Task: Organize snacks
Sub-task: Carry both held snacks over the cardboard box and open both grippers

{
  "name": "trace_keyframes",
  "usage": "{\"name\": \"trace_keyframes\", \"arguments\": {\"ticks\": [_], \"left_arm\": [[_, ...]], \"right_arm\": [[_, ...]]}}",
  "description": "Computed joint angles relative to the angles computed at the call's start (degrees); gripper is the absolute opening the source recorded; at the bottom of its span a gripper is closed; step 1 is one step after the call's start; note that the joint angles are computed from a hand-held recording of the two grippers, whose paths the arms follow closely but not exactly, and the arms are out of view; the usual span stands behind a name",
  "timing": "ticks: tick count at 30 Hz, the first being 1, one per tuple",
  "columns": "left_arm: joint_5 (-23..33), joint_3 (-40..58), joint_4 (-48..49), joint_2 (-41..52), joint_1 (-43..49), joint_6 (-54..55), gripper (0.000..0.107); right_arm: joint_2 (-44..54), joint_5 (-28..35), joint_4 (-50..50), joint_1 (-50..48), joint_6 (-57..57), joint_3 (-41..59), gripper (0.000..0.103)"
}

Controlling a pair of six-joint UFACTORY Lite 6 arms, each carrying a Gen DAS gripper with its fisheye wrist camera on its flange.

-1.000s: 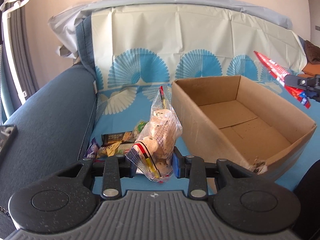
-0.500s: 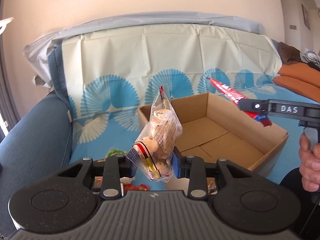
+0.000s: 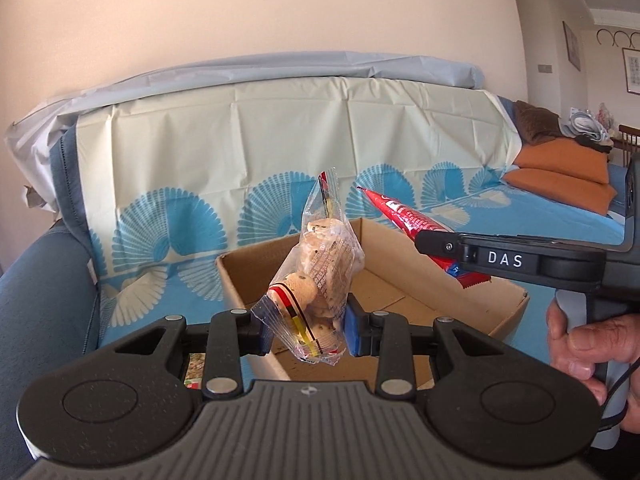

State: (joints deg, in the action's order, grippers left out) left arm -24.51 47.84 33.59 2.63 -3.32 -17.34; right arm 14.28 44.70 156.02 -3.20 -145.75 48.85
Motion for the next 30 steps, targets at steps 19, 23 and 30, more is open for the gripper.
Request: {"name": "trace_keyframes", "arguments": {"ticks": [19, 23, 30], "left_arm": [[-0.59, 17.31, 2.58, 19.66, -5.43, -6.1, 0.038], [-1.09, 18.79, 1.63, 21.49, -6.4, -4.91, 0.038], [-1.02, 20.07, 1.39, 22.6, -7.05, -5.69, 0.038]], "right_arm": [[-0.9, -3.79, 16.79, 4.95, -12.98, -0.35, 0.041], [-0.5, -3.94, 19.28, 5.5, -14.32, -0.04, 0.041], [-0.2, -4.48, 22.34, 5.98, -15.6, 0.23, 0.041]]}}
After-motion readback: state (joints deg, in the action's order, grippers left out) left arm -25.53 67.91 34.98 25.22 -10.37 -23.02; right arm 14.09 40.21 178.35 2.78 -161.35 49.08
